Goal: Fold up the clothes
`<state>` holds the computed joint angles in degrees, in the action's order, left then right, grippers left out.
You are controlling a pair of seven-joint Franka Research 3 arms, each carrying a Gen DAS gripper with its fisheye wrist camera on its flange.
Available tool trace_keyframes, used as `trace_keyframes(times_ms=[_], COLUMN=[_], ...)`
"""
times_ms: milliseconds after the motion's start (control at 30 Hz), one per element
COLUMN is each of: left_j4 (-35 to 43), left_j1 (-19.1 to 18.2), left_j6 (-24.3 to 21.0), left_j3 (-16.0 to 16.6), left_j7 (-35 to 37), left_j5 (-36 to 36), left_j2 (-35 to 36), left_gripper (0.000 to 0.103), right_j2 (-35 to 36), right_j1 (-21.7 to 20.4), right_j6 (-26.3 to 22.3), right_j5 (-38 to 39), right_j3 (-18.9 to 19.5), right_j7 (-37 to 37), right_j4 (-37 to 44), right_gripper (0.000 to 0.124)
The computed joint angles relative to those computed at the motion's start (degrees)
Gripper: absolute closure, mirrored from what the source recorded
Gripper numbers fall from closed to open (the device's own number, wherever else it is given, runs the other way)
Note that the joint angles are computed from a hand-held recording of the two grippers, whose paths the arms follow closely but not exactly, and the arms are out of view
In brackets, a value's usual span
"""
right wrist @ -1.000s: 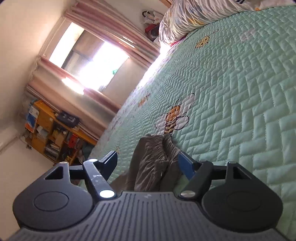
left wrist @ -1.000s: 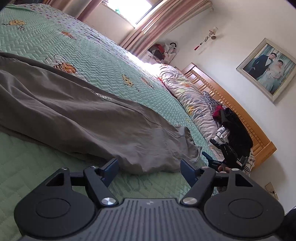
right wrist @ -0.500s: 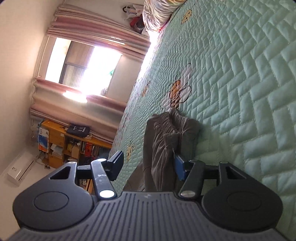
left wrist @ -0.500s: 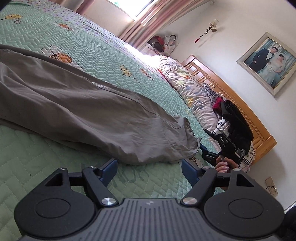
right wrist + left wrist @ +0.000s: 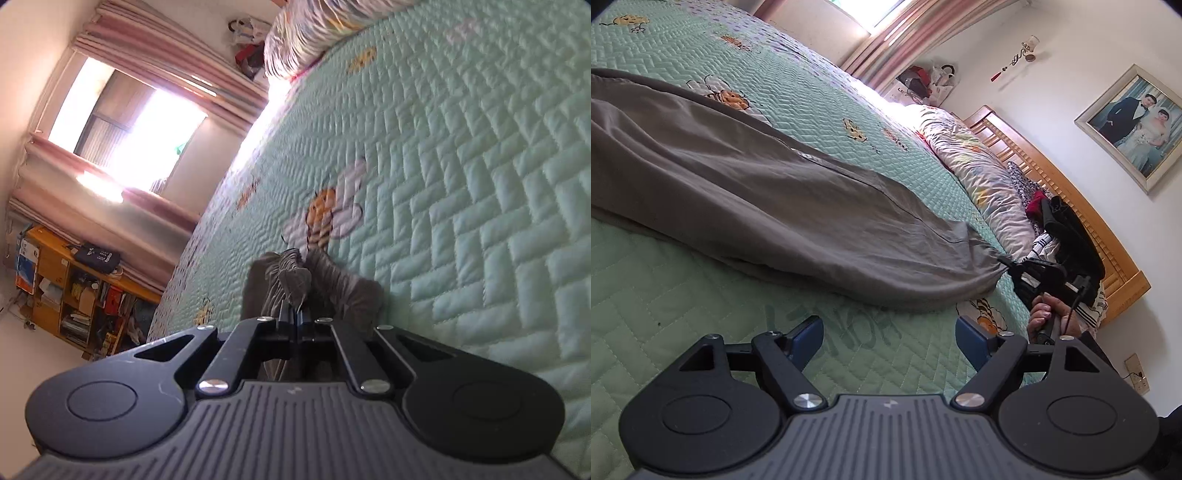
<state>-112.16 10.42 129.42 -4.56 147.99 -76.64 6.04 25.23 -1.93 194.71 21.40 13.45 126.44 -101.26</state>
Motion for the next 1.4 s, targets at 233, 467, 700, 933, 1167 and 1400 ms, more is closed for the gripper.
trace_keyframes(times_ms=[233,467,700,933,1167,1400], left_j4=[-0.2,-0.3,-1.1,0.6,7.3,2.8], left_j1=[-0.2,0.0,-0.4,-0.7,0.0,4.0], left_j6=[-0.2,-0.2,1.8,9.6,23.1,26.3], left_j3=[-0.3,-0.1,0.2,0.9,0.6,-0.2], left_j7=[-0.3,0.5,2.6,8.8,3.2,0.1], left_j5=[0.2,-0.9,-4.2,-9.6,-7.4,-9.6], left_j2=[0.1,-0.2,-1.2,-1.6,4.7,2.8], left_gripper=[0.021,0.021,0.021,0.02,0.016,0.019], right_j2=[1.7,-1.3,-3.8,-2.0,3.3,-0.7], right_j1=[-11.2,-14.6,-9.6,-8.1,-11.1,-2.9], right_j6=[0.8,10.5,16.5,17.1,11.1,15.4], right_j5=[-6.6,-5.0,-12.0,-21.8,-35.8,-30.7], right_j3=[10.6,15.7,10.0,10.1,11.7,2.9], right_j7=[3.9,1.0,3.4,11.1,21.4,20.1], right_j4=[-3.6,-9.9,-12.9,-12.4,-6.6,-10.4], right_gripper=[0.119,0.072,0.056,0.055,0.062,0.061])
